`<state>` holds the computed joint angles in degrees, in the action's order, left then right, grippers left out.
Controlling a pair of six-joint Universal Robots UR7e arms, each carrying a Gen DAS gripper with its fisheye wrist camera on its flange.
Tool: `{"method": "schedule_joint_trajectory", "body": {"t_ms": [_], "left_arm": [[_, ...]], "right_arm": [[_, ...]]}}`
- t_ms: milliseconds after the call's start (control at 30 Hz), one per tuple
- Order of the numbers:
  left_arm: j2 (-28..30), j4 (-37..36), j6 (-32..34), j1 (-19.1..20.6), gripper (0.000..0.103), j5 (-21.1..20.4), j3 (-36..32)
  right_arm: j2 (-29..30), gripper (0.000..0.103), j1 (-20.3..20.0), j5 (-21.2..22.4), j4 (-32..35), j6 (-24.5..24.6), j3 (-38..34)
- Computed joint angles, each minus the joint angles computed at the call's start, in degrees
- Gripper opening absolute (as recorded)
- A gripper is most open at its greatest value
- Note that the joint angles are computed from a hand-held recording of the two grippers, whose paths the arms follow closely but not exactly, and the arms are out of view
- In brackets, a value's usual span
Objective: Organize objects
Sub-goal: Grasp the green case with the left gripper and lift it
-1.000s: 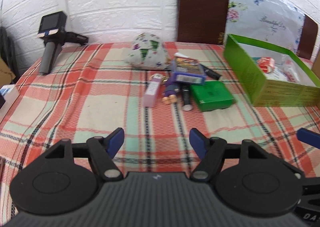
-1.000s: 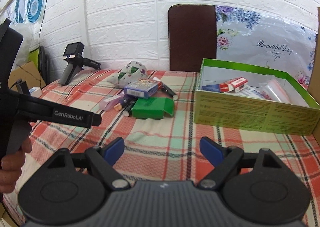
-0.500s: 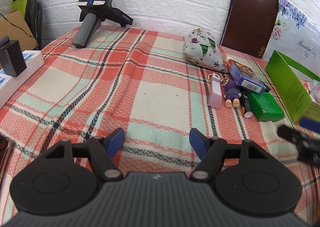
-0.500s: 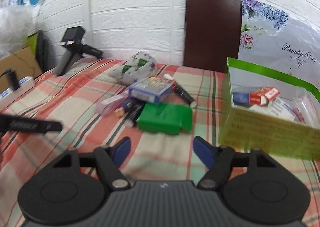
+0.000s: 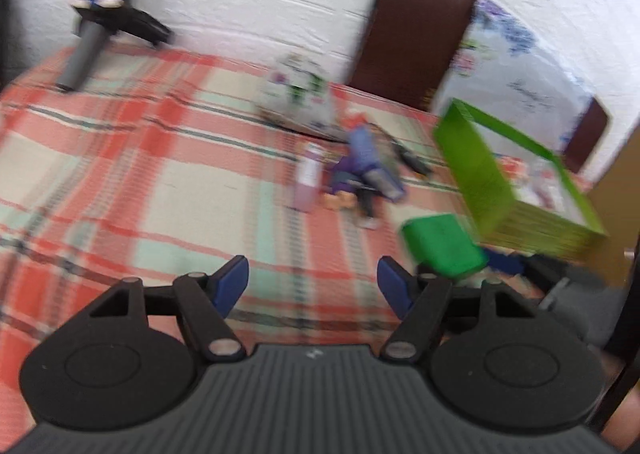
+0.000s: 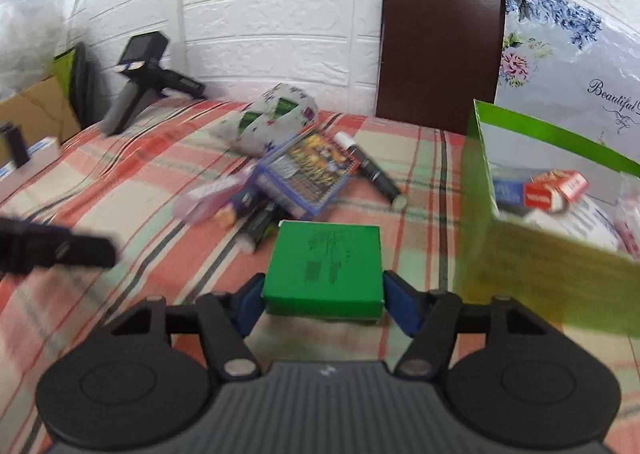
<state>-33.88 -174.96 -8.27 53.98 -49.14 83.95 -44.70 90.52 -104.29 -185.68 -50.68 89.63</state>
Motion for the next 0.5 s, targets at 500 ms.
{"method": "schedule_joint_trajectory", "body": {"t_ms": [500], "left_arm": [[4.9,13.8,-4.1,-2.1,0.056,-4.6,-6.0]], "right_arm": [[-6.7,0.073,-2.9,6.5,4.3,-0.8,7.7]]}}
